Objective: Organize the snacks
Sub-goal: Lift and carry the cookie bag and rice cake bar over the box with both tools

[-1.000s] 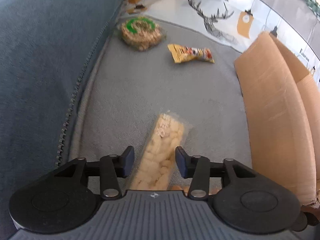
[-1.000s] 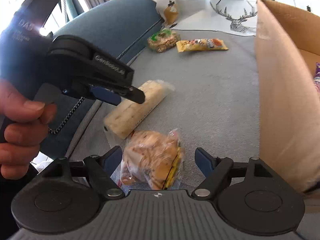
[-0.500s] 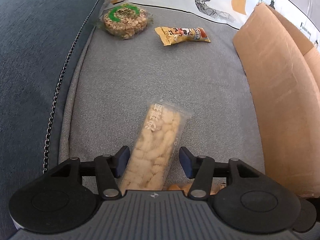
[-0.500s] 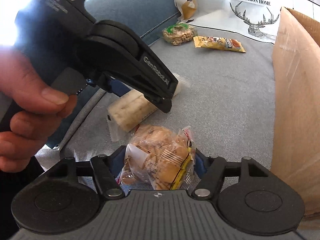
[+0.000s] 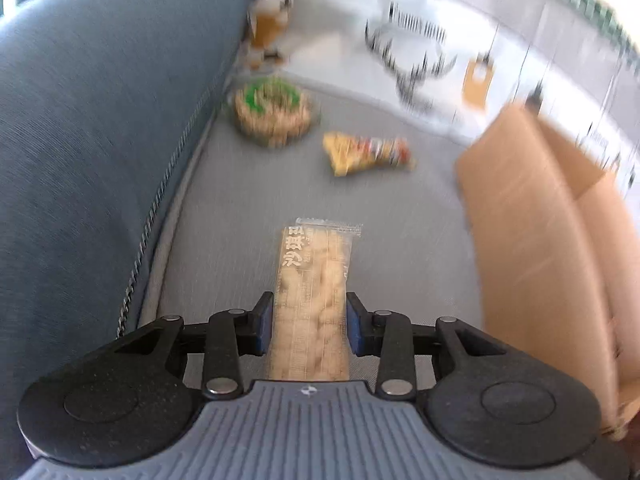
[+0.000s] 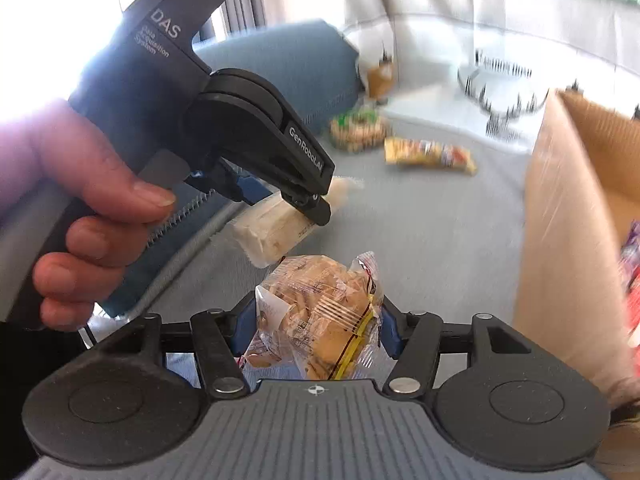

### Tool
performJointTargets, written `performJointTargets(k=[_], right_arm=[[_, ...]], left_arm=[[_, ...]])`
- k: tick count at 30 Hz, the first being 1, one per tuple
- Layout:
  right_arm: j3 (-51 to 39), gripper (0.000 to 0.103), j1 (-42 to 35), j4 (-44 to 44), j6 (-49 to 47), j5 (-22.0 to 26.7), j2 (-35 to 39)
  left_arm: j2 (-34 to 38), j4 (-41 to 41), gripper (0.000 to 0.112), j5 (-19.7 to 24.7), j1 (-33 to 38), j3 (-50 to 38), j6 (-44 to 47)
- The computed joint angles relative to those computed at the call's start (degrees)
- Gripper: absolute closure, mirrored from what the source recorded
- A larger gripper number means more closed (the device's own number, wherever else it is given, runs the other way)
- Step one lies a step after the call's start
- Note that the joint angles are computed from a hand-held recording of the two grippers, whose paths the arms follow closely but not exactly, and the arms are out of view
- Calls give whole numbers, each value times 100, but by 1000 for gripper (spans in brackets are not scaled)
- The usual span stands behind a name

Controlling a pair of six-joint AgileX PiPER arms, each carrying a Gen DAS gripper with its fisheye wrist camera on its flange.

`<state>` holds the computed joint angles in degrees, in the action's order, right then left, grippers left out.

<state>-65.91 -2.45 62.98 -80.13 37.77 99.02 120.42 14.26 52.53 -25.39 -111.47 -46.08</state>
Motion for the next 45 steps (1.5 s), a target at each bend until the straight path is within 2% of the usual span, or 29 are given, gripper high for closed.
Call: performJointTargets(k=[6, 9, 13, 17, 22, 27, 29, 38, 41, 45], right_arm=[[724, 42, -371, 1360, -1592, 100, -815], [1069, 42, -739, 1946, -2207, 341, -1271], [1347, 42, -1475, 2320, -2362, 786, -1755], [1379, 42, -2356, 2365, -2151, 1244, -2053], [1009, 42, -3391, 2442, -1868, 1731, -2014], [752, 41, -3947, 2611, -2003, 1713, -1407], [607, 41, -4117, 2596, -1756, 1761, -1175], [170, 41, -4189, 2796, -1678, 1737, -502], [83, 41, -4264, 2817, -1662, 1883, -376], [-14, 41, -4318, 2836, -1657, 1960, -259]], left_arm=[[-1289, 1725, 72, -1704, -368, 1762, -1946], [-1809, 3015, 72, -2218, -669, 2456, -3306], [-2266, 4489, 72, -2412, -1171, 3036, -4868], [-2465, 5201, 72, -2406, -1606, 3279, -5659], [-2284, 5161, 72, -2544, -1851, 3105, -5617], [-2124, 5080, 72, -2797, -1963, 3096, -5510], [-2047, 4975, 72, -2927, -1957, 3056, -5372], [-1939, 4497, 72, -3171, -2150, 3204, -5305], [-2000, 3936, 72, -3070, -2254, 3272, -5064], [-1993, 3072, 72, -2872, -2294, 2918, -4220]])
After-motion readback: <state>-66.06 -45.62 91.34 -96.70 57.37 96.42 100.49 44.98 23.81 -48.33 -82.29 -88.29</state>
